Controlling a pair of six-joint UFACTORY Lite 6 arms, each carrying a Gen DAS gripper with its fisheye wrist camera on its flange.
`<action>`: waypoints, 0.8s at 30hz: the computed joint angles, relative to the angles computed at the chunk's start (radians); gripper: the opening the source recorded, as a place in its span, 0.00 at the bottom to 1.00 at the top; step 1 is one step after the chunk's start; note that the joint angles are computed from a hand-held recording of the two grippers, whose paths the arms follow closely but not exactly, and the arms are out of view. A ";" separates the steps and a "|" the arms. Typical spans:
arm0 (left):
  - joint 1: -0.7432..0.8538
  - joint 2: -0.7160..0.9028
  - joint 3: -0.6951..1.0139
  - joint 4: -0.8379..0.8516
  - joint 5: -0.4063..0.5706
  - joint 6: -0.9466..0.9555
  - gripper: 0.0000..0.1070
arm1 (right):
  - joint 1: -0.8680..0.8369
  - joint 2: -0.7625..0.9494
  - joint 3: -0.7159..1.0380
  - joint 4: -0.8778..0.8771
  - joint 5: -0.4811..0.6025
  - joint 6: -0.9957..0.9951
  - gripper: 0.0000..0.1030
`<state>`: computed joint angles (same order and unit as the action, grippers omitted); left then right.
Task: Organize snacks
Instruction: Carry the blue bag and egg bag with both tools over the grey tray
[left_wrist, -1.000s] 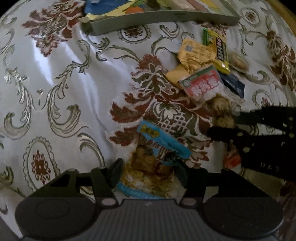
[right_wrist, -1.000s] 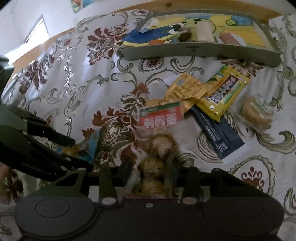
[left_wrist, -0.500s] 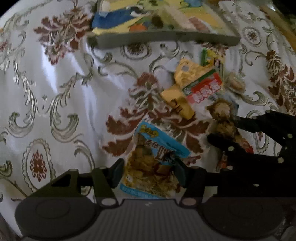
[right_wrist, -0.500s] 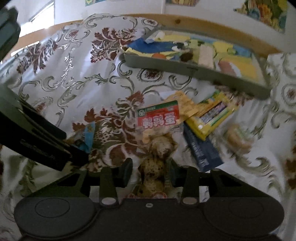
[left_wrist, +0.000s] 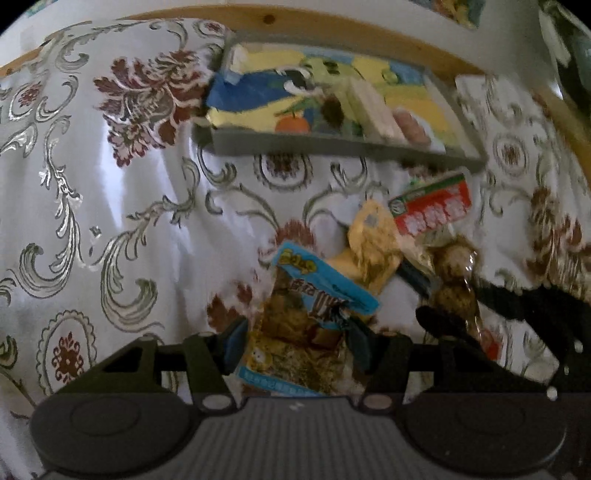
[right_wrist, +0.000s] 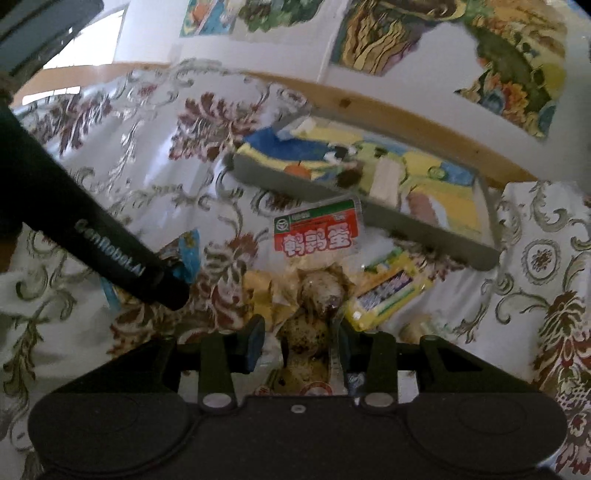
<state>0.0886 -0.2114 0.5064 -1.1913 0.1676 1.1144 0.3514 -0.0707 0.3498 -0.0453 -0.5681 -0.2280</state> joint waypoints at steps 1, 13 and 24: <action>0.010 0.007 0.006 -0.076 0.005 0.069 0.58 | -0.004 -0.005 -0.003 -0.011 -0.016 0.011 0.41; 0.046 0.154 0.239 -0.473 0.034 0.369 0.58 | -0.067 0.034 0.044 -0.056 -0.151 0.068 0.41; 0.052 0.497 0.672 -0.505 0.051 0.368 0.58 | -0.210 0.222 0.400 -0.327 -0.088 0.426 0.41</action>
<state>0.1403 0.2853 1.1784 -1.6960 0.2181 1.4821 0.1417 0.1511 0.7496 -0.3721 -0.6563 0.1976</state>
